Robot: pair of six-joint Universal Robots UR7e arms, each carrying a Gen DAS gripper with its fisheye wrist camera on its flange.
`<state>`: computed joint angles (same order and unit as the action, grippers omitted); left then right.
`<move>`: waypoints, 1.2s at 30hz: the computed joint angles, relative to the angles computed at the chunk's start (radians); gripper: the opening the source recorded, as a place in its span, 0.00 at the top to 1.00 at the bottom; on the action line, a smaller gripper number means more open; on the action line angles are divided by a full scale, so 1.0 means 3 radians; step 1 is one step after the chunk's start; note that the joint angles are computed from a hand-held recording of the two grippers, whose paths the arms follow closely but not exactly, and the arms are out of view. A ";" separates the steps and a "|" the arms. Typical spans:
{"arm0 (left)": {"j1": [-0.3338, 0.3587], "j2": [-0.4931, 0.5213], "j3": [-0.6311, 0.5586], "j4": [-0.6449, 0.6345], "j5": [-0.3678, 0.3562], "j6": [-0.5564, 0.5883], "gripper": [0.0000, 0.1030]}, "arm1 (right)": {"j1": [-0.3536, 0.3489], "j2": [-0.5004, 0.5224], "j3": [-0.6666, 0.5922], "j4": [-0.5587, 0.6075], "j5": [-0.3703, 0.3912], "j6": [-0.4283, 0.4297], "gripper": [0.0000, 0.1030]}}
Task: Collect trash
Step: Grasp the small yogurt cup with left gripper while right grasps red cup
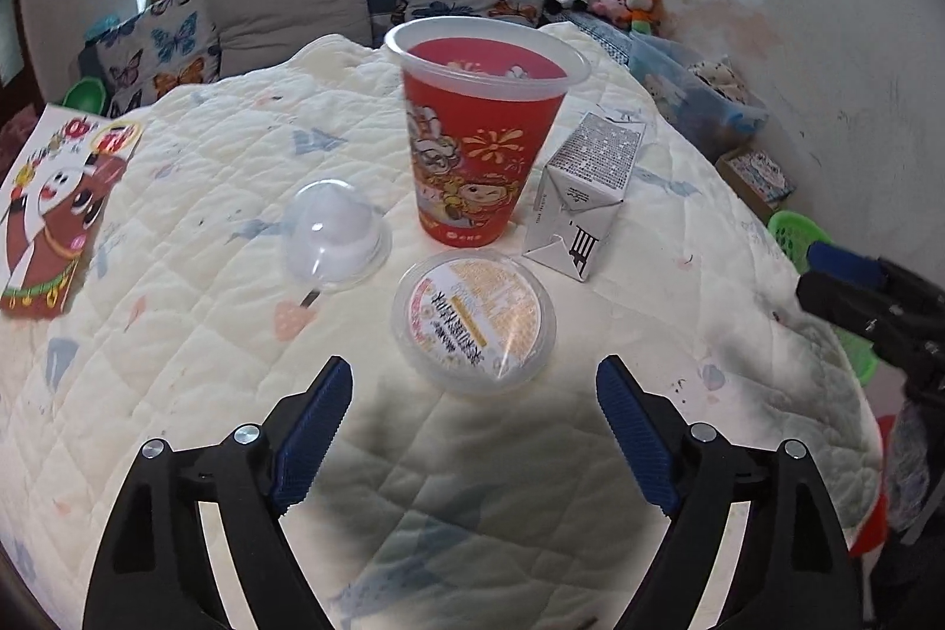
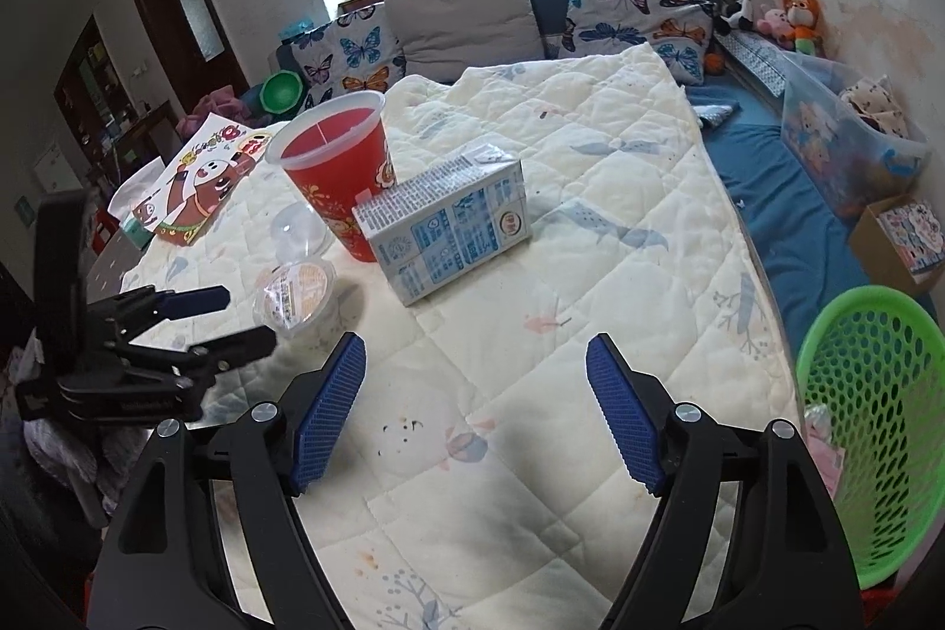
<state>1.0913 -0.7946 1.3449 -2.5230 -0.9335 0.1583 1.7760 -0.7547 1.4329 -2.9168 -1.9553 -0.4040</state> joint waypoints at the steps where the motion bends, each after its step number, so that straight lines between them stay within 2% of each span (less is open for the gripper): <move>1: 0.0003 0.0031 -0.0031 0.0005 0.0018 0.0026 0.19 | 0.0000 0.0006 -0.0018 0.0009 0.0005 -0.0005 0.24; 8: 0.0044 0.0230 -0.0242 0.0103 0.0141 0.0149 0.18 | 0.0000 0.0083 -0.0177 0.0130 0.0017 -0.0030 0.24; 11: 0.0078 0.0264 -0.0288 0.0094 0.0119 0.0131 0.18 | 0.0002 0.0122 -0.0242 0.0190 0.0020 -0.0059 0.24; 15: 0.0113 0.0248 -0.0281 0.0040 -0.0017 0.0129 0.30 | 0.0019 0.0192 -0.0370 0.0298 0.0042 -0.0093 0.24; 16: 0.0120 0.0241 -0.0274 0.0013 -0.0060 0.0141 0.37 | 0.0025 0.0206 -0.0400 0.0321 0.0049 -0.0106 0.24; 22: 0.0107 0.0184 -0.0169 -0.0190 -0.0082 0.0234 0.39 | 0.0085 0.0303 -0.0630 0.0504 0.0164 -0.0202 0.18; 25: 0.0090 0.0106 -0.0086 -0.0243 -0.0061 0.0232 0.40 | 0.0134 0.0410 -0.0825 0.0607 0.0186 -0.0277 0.14; 36: 0.0064 -0.0212 0.0201 -0.0430 0.0036 0.0206 0.41 | 0.0214 0.0932 -0.1704 0.1219 0.0261 -0.0352 0.12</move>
